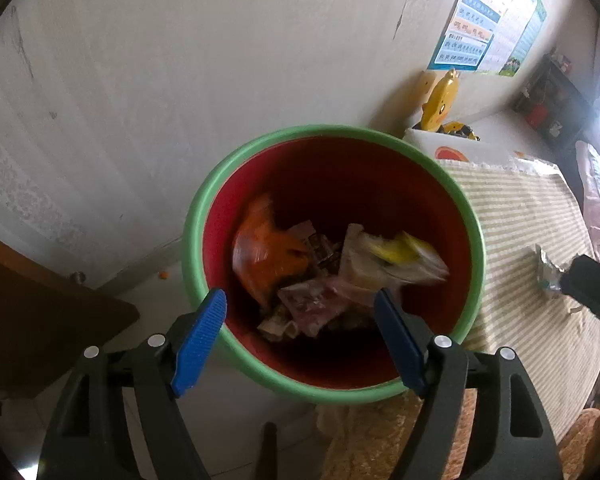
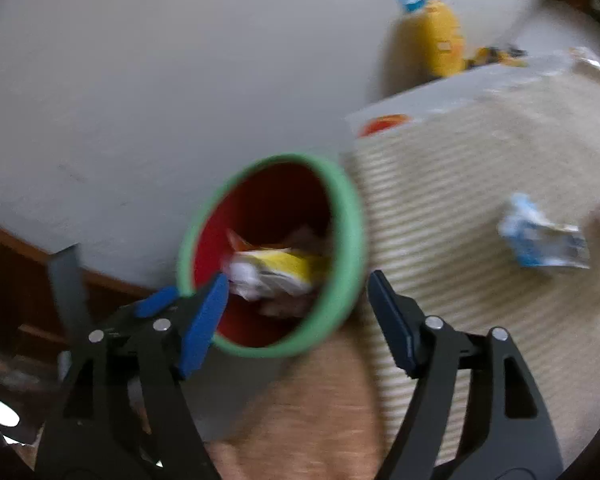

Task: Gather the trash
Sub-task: 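Carry both items over the bin and open both tools to drop them, then grasp the pink paper wrapper with the right tool while the left tool grasps the blue-white wrapper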

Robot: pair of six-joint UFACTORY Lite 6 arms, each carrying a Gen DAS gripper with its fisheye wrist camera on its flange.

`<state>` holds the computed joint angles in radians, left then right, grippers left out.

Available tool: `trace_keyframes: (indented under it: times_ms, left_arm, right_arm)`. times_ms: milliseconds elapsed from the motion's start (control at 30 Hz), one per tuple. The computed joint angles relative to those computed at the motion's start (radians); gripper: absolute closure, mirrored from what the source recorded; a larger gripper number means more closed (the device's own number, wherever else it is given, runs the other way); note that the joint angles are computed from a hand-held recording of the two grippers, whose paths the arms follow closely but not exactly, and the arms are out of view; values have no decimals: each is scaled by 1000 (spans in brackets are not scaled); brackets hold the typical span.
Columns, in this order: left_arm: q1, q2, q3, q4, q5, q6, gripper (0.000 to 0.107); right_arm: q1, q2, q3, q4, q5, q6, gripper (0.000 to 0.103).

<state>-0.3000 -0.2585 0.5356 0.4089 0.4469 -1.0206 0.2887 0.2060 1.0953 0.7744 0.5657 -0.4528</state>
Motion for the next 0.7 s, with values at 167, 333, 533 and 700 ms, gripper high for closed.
trace_keyframes:
  times_ms: [167,333,533,700]
  left_arm:
    - [-40,27,14,58,-19,-73,34]
    - [-176,160,175,46,-29,-90,34]
    - [-299,472,541,-249,-58,220,33]
    - [-364,754,887,-337,14,304,33]
  right_arm:
    - [-280,-102,-116,-320,-127,199,32]
    - [-549,60,3,-359,-141,220,27]
    - [-628,334,228,-192,-2,53,27]
    - [-639,348,219,-96,55,-56,65]
